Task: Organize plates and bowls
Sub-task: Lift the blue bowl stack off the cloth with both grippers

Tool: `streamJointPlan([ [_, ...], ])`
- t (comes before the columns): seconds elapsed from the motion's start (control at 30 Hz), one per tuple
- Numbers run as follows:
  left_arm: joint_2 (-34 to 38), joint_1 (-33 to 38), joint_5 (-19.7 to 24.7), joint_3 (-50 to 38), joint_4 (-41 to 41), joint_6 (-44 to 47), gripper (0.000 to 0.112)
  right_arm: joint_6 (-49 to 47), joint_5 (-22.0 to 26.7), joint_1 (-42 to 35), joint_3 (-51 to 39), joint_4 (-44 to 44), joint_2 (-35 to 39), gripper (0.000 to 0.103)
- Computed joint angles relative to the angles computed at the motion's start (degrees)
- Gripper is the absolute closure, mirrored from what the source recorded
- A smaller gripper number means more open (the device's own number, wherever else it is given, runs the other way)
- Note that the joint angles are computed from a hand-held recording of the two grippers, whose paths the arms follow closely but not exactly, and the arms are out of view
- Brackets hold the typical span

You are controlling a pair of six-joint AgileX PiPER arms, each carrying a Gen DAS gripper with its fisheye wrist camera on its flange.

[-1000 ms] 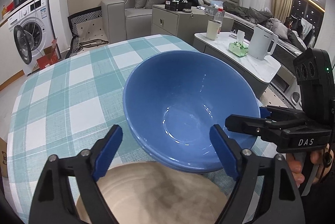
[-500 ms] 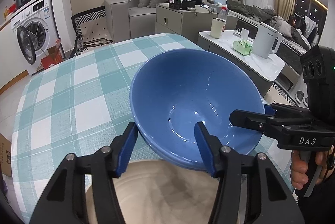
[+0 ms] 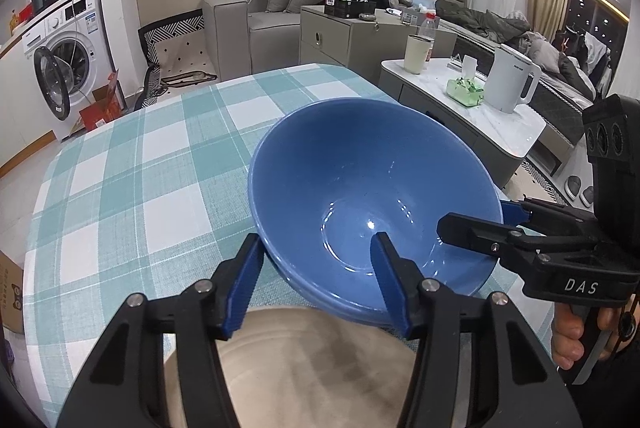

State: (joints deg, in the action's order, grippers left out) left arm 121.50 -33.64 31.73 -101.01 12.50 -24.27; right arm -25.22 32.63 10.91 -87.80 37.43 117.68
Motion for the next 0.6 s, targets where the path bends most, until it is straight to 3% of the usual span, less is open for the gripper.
streamJointPlan([
  [0.6, -1.8, -1.1, 0.1, 0.8, 3.1, -2.7, 0.057, -1.8, -1.3, 0.0, 1.1, 0.9, -1.5, 0.045],
])
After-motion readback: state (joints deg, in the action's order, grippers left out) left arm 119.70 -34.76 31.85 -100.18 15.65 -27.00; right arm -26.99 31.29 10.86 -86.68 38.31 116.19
